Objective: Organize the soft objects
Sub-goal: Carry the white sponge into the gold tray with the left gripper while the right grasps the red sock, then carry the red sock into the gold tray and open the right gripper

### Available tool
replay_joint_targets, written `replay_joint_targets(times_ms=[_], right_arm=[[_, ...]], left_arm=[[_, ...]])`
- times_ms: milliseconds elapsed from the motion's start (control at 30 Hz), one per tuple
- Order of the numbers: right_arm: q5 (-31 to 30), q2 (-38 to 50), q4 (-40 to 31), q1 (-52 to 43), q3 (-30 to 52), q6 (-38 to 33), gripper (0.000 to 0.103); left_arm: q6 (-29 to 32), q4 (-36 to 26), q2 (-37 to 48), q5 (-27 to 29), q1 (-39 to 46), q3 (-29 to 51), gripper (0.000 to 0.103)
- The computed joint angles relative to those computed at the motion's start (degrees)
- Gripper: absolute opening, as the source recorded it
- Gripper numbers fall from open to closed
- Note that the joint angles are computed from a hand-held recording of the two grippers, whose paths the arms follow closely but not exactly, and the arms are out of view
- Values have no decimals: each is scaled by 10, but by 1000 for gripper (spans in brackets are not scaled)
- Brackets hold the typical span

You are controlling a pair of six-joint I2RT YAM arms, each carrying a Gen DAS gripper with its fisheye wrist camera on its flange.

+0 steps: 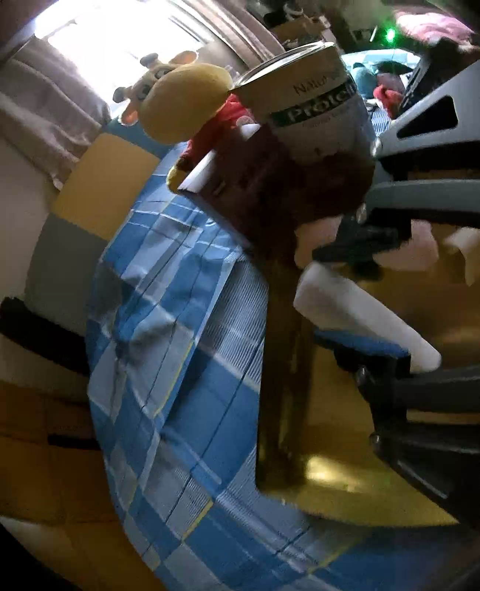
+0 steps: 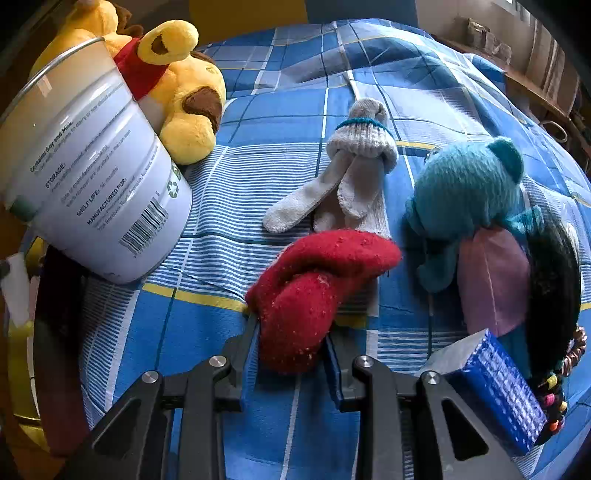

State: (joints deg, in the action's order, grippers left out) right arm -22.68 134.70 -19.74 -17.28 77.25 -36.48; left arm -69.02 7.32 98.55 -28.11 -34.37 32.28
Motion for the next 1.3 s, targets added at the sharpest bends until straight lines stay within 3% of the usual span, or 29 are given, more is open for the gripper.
replay_joint_targets(times_ms=[33,100,167,367,567,733,833,1000,1167,1300], right_arm=[[0,-2,2,0,-2,-1,30],[0,-2,4,0,-5,0,30],[2,-6,17,6,-16,4,30],[7,-20,49,11,-47,0,30],[22,-40,71,18,-73,2,29],[6,-89,29,12,-68,7,29],[-7,-133,8,12,-57,10,29],[31,-134,-36,43,49,70,29],[81,-76,-116,96,252,181,29],[94,-69,-151,156,352,229,29]], left_arm=[[4,17,1,7,0,-3,49],[2,23,-7,1,-10,-8,73],[-24,-4,-24,-33,-33,-12,78],[-110,-133,-61,-103,-120,-10,78],[-210,-261,-23,-126,-224,29,78],[-250,-309,5,-136,-272,49,78],[-256,-306,7,-136,-283,48,78],[-260,-317,-6,-146,-300,46,78],[-286,-364,-17,-169,-325,52,78],[-301,-378,-29,-164,-328,41,78]])
